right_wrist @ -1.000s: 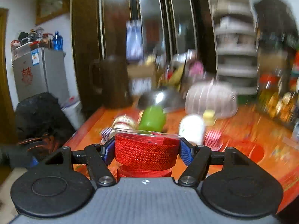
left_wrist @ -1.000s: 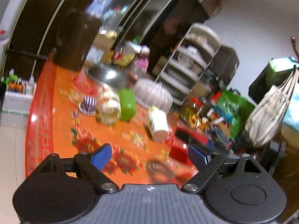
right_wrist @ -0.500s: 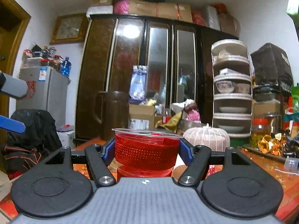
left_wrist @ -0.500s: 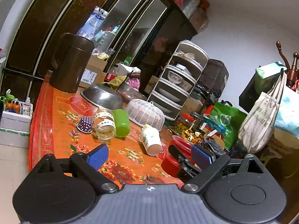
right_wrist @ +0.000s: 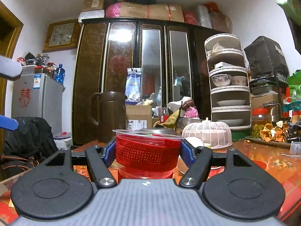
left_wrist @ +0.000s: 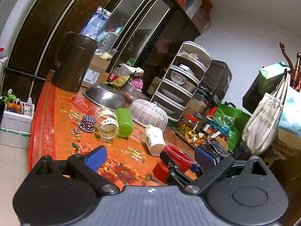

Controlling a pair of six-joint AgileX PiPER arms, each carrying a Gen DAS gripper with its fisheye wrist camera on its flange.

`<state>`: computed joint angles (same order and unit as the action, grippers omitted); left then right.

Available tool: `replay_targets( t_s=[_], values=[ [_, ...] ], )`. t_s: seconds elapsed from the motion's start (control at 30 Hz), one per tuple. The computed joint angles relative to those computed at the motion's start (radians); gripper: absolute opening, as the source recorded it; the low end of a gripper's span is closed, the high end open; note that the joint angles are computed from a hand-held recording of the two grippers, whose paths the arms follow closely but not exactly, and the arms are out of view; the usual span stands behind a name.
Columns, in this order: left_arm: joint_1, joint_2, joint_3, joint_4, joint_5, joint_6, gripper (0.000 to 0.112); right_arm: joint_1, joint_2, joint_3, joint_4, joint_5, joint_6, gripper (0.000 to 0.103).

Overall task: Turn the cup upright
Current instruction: 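Rotate the held cup rim-up with the right tool and lower it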

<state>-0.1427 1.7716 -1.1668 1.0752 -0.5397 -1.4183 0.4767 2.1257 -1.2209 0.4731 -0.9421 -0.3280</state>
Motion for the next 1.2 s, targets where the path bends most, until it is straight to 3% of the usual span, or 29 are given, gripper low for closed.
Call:
replay_targets(
  t_s=[0.67,1.03,1.2],
  values=[
    [0.009,0.018,0.007,0.004,-0.016,-0.012,0.101,0.041,0.051,-0.009,0.079,-0.081,-0.126,0.070],
    [0.010,0.027,0.006,0.006,-0.019,-0.016,0.100,0.053,0.089,-0.002,0.059,-0.140,-0.094,0.072],
    [0.012,0.030,0.005,0.016,-0.021,-0.023,0.100,0.045,0.085,-0.004,0.043,-0.116,-0.080,0.075]
  ],
)
